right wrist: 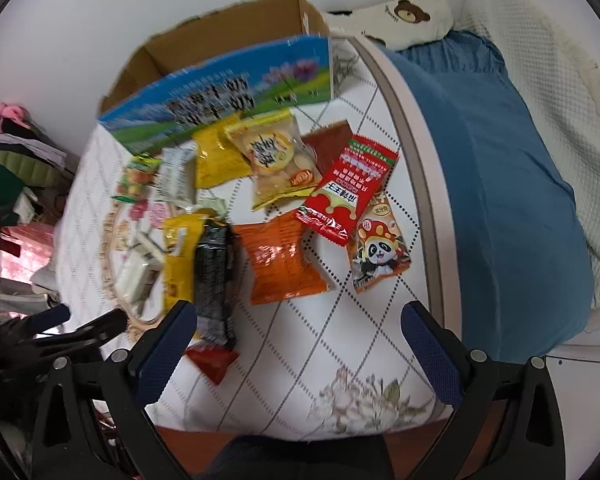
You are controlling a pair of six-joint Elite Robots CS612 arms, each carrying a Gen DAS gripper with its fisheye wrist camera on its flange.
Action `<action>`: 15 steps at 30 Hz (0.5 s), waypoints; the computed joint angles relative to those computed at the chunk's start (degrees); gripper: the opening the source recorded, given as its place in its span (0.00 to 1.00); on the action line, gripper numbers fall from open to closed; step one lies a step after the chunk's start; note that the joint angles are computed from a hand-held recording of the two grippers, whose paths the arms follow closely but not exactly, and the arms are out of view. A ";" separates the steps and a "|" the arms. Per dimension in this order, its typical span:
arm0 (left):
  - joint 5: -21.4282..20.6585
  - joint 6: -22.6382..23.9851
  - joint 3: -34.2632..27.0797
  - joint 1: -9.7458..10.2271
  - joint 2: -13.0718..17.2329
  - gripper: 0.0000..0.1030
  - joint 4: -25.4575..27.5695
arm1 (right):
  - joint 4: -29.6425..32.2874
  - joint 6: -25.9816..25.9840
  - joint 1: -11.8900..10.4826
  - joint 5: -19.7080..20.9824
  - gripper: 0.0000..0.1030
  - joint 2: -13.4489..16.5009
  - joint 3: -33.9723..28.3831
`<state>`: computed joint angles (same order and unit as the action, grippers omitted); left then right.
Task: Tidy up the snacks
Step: 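Grasp the yellow-black biscuit bag with the left tool while the right tool grasps the orange chip bag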
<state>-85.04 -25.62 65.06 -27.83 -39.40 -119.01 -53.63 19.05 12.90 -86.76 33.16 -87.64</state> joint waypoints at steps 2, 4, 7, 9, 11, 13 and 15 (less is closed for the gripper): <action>-1.32 3.04 -3.99 0.24 3.24 1.00 2.85 | -0.86 -0.24 0.08 -0.98 1.00 0.43 1.32; -2.37 6.12 -7.75 0.34 6.37 1.00 5.01 | -1.43 -0.36 -0.08 -0.80 1.00 0.97 2.33; -4.04 10.34 -13.49 0.36 10.81 1.00 10.18 | -1.63 0.01 -0.15 -0.85 1.00 1.58 3.38; -5.49 12.11 -15.65 0.47 12.82 1.00 11.48 | -2.06 0.40 -0.08 -0.89 1.00 1.91 4.12; -7.08 12.33 -15.30 0.69 13.04 0.92 9.70 | -2.13 0.14 0.11 -0.52 1.00 2.01 4.90; -7.79 10.78 -14.09 1.03 12.46 0.82 7.73 | -2.21 -0.24 0.41 -0.53 0.99 1.94 5.73; -7.62 8.36 -12.89 1.57 11.72 0.82 6.15 | -3.27 -0.93 0.78 -0.29 0.98 1.94 6.79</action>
<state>-92.65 -17.26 52.16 -26.26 -27.69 -112.86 -56.90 18.12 13.68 -87.05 35.10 -80.84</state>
